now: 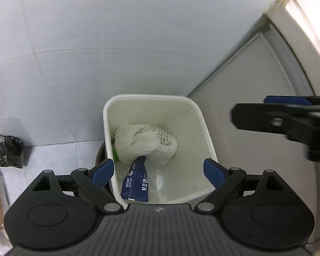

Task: Collect trash
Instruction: 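Open the left gripper over the bin while the right releases the foam net into it, then move both grippers from the bin back over the counter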

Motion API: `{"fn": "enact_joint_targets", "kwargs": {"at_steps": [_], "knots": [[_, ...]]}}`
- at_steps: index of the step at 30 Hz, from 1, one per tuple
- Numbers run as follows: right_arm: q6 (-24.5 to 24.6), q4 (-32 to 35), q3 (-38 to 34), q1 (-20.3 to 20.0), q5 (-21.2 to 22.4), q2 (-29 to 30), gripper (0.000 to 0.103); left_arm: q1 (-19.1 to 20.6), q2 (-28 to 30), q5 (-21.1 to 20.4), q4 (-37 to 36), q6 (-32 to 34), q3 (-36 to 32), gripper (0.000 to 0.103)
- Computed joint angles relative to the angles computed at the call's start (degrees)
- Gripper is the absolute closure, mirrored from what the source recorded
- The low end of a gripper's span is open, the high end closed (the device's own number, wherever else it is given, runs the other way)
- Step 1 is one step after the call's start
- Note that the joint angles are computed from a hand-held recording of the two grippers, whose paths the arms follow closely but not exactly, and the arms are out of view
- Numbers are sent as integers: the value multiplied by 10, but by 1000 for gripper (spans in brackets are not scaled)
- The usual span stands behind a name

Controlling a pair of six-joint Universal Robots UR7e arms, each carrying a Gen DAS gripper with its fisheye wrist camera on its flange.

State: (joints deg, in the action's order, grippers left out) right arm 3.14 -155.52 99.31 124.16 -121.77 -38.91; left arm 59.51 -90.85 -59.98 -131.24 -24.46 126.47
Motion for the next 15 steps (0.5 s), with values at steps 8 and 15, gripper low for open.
{"fn": "enact_joint_targets", "kwargs": {"at_steps": [8, 15], "knots": [[-79, -62, 41, 37, 11, -84, 14, -50, -48, 38, 12, -24, 9, 9], [-167, -140, 102, 63, -66, -174, 8, -113, -58, 63, 7, -15, -9, 6]]}}
